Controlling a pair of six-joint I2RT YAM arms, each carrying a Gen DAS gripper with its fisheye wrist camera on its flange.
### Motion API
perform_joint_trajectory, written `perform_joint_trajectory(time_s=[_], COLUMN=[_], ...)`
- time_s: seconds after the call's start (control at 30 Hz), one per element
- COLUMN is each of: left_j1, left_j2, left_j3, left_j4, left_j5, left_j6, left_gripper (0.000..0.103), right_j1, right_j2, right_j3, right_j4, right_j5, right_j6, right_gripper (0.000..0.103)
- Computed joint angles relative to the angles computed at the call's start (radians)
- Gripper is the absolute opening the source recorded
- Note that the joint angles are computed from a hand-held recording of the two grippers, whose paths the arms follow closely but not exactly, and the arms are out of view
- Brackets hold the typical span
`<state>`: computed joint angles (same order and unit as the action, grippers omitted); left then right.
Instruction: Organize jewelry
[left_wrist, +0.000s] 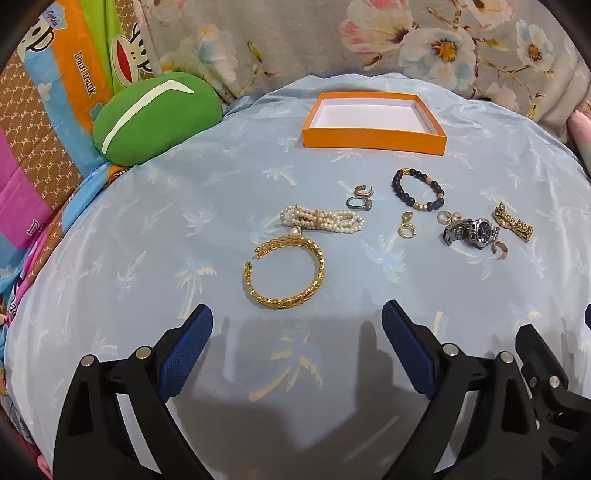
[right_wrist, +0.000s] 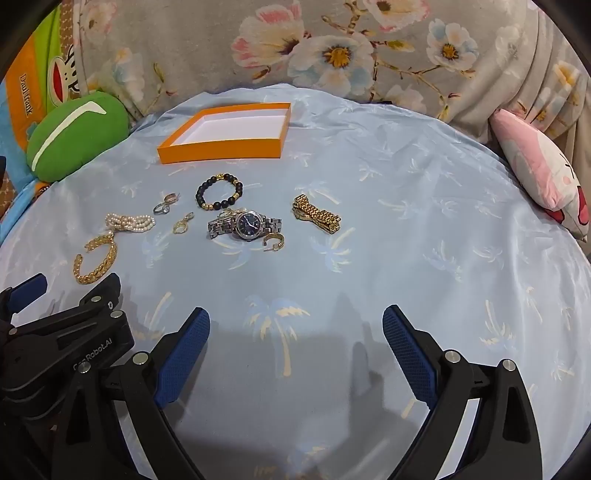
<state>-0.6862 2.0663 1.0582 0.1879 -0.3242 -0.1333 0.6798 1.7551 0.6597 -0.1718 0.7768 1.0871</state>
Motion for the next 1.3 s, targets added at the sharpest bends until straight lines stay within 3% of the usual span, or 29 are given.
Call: perform_joint_trajectory(time_s=[0.17,0.5,1.3], left_j1=[0.001,-0.001,0.002], left_j2=[0.006,0.001,0.000], left_j3=[0.034,-0.008,-0.006], left_j4=[-0.064,-0.015,-0.028], left_j5=[0.017,0.011,0.020], left_j6=[-0.030,-0.020,-0.018], left_gripper=[0.090,0.090,0.090], right_j1=[0.002,0.009,0.014], right_j2=[0.001,-0.012,-0.011], right_j3=[0.004,-0.007,0.006], right_j4=[-0.016,-0.023,-0.046], right_j5=[-0.007,-0.007,-0.009], right_j6=[0.008,0.021,0.031], right_gripper=[0.093,0.093,0.093])
